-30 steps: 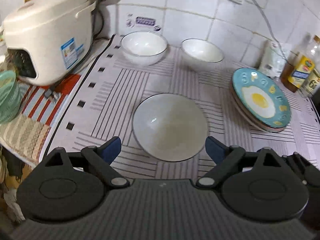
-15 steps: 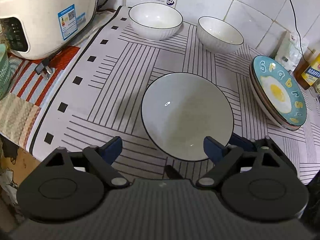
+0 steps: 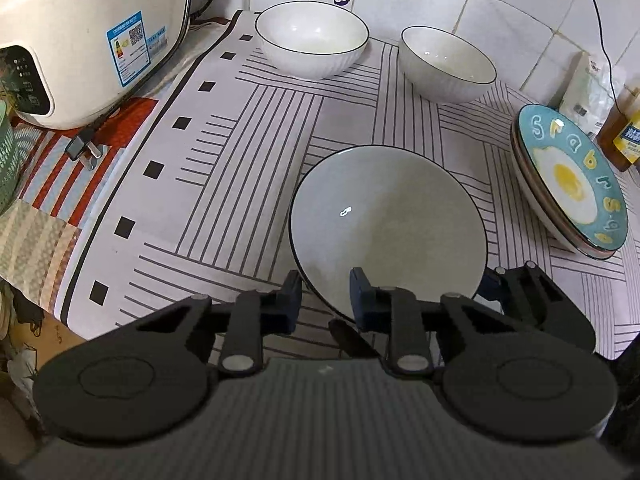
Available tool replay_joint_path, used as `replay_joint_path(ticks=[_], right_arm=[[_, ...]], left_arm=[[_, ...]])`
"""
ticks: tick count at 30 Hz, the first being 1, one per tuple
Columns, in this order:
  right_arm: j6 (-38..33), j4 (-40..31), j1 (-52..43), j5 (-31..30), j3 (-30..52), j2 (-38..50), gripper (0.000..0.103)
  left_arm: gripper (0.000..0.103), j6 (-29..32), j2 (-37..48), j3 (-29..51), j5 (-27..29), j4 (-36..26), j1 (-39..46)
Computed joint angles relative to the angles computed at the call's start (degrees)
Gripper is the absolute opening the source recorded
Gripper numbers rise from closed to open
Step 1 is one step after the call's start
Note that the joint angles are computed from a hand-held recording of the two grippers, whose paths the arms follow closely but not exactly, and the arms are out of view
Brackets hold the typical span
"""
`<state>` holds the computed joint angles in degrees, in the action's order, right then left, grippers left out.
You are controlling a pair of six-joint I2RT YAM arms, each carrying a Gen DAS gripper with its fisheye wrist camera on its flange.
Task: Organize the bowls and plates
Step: 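Move the left tool to the rim of the lone white bowl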
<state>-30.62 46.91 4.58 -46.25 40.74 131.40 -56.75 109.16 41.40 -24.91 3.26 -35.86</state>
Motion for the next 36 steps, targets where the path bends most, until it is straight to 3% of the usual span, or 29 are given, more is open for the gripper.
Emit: replay_joint_path(ticks=[16,29,36], right_arm=[[4.38,1.92,-1.03,1.66,1.86,-0.6,0.091],[7.57,-7.38,0.96,8.98,8.06,-2.23,0.091],[7.15,-19.64,2.95,14.2,12.07,-4.25,0.09]], left_arm=[[0.024,9.17,3.64,6.83,-2.42,-0.33,0.9],[0.024,13.78,8.24,13.27,2.19,-0.75,5.04],[0.024,12.12,7.33,12.42,9.55,-0.9,7.84]])
